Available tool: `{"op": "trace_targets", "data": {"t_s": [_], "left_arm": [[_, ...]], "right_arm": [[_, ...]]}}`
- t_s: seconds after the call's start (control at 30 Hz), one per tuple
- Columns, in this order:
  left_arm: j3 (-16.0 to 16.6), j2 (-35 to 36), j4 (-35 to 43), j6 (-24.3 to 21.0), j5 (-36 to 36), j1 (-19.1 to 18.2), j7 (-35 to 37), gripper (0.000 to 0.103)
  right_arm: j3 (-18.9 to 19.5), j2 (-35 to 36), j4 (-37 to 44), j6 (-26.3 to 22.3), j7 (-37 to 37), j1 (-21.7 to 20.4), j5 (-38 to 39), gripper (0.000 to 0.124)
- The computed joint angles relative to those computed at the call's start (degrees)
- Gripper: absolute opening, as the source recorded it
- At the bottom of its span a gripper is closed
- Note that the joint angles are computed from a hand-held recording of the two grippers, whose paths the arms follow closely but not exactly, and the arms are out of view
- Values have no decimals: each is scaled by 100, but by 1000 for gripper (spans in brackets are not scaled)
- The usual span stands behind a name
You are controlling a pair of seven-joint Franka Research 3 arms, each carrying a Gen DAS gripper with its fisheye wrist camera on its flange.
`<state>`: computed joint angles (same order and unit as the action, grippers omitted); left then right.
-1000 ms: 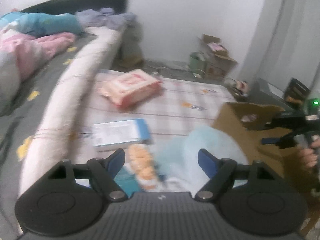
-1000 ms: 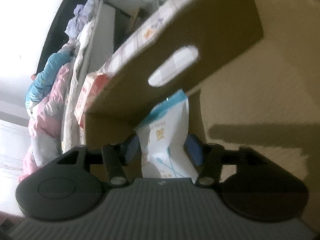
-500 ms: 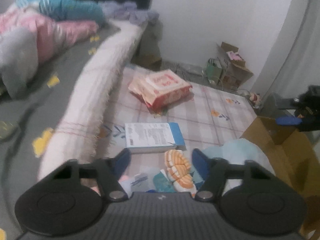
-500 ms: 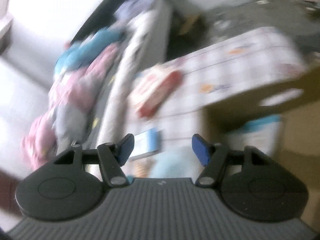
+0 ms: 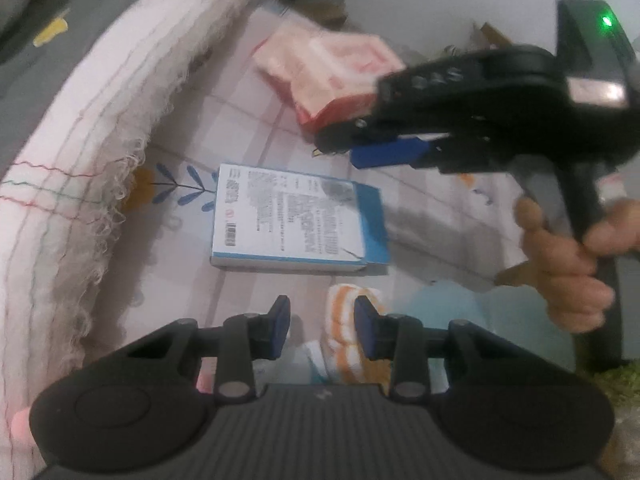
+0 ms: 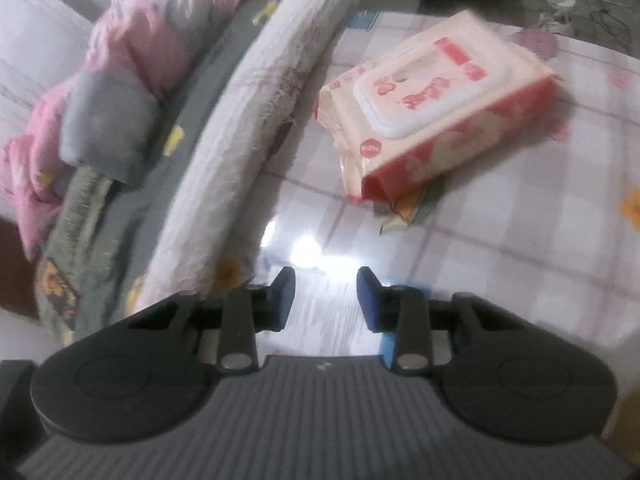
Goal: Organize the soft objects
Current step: 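Move the right gripper to the blue-and-white medicine box and grasp it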
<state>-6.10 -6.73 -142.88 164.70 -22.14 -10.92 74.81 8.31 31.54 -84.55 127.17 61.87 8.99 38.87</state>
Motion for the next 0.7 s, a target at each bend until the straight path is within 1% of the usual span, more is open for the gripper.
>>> {"op": "trace_targets", "data": {"t_s": [0.07,0.17,0.27,0.33,0.37,0.4,0.43,0.5,0.57,0.6,0.63,0.7], "left_arm": [[-9,161,147,-161,151,83,-149,37],[-77,309,271,-205,555,259,-506,39],[-101,382,331,-129,672,374,-772,44],[-111,398,343,-62,761,429,-907,50],[-113,399,347,-66,742,438,-903,52],[-105,404,362,-114,645,436,-811,55],[-95,414,399,-220,473,423,-652,59],[-72,464,517,-472,-30,407,-224,63],[-80,538,634,-651,-398,436,50,63],[-99,588,687,-689,-406,464,36,63],[-125,623,700,-625,-386,487,21,64],[-168,697,776,-637,-236,533,-85,65]], "right_arm": [[-32,291,303,-38,141,99,-157,32],[-61,641,688,-331,410,116,-347,32],[-76,731,792,-711,597,21,-446,33],[-58,696,765,-929,645,-96,-386,34],[-53,680,755,-984,650,-153,-334,34],[-41,690,771,-1034,637,-204,-279,34],[-25,722,824,-1108,635,-256,-214,34],[-1,799,931,-1204,660,-316,-106,34],[-23,834,972,-1152,616,-282,-149,34],[-30,886,1037,-1166,618,-251,-198,34],[-25,969,1129,-1206,655,-212,-237,34],[47,1007,1133,-1214,531,-226,-178,34]]}}
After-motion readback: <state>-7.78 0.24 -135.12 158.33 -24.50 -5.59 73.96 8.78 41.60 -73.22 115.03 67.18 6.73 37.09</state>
